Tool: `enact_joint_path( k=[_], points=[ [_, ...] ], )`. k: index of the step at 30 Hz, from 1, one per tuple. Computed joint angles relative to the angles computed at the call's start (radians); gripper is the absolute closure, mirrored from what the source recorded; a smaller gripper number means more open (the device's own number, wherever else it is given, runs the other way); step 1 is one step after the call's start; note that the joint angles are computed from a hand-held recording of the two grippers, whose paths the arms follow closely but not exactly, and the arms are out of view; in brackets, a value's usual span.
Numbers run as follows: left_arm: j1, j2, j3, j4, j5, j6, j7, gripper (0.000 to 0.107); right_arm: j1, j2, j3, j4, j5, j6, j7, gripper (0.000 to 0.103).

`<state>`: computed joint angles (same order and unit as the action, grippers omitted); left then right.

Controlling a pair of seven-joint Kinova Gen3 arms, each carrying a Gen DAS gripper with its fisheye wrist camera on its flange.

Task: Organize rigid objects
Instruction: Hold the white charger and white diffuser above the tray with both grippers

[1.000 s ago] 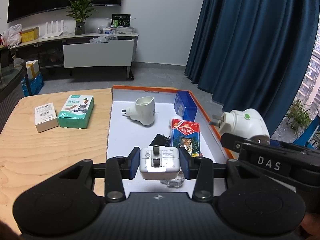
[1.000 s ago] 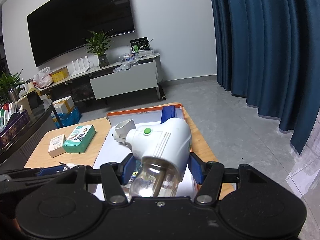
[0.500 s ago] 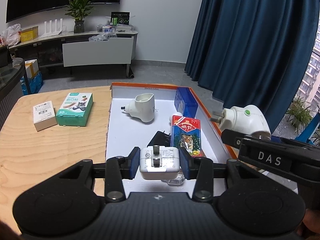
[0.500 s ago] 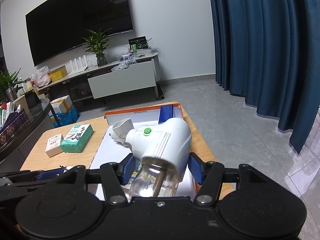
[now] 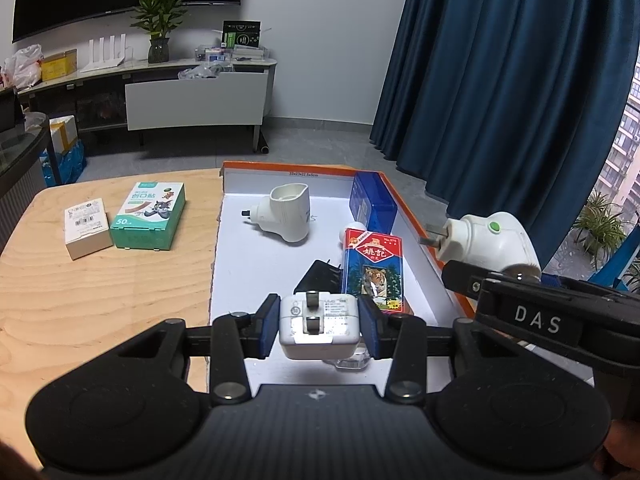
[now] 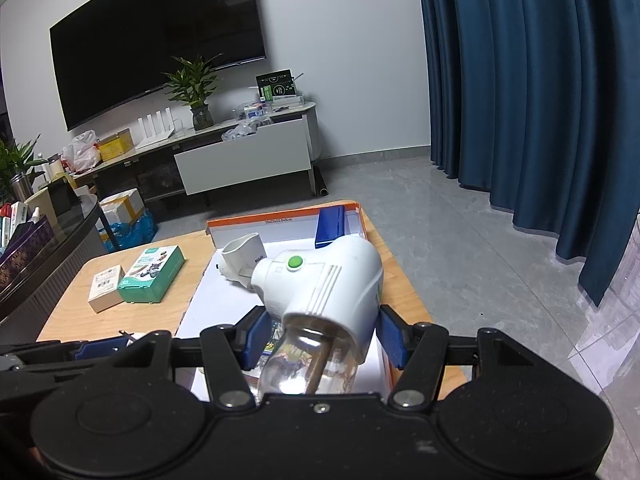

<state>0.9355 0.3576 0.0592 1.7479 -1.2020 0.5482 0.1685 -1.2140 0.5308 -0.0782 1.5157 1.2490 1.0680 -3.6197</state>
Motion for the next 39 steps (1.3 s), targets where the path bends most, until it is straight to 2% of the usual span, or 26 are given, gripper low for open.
enact_joint_path(
  k=[39],
  points=[
    [0.003, 0.012, -0.024, -0.009, 0.049, -0.032, -0.034, 0.065, 0.010, 0.022, 0.019, -0.024, -0.040, -0.033, 0.033, 0.033]
  ],
)
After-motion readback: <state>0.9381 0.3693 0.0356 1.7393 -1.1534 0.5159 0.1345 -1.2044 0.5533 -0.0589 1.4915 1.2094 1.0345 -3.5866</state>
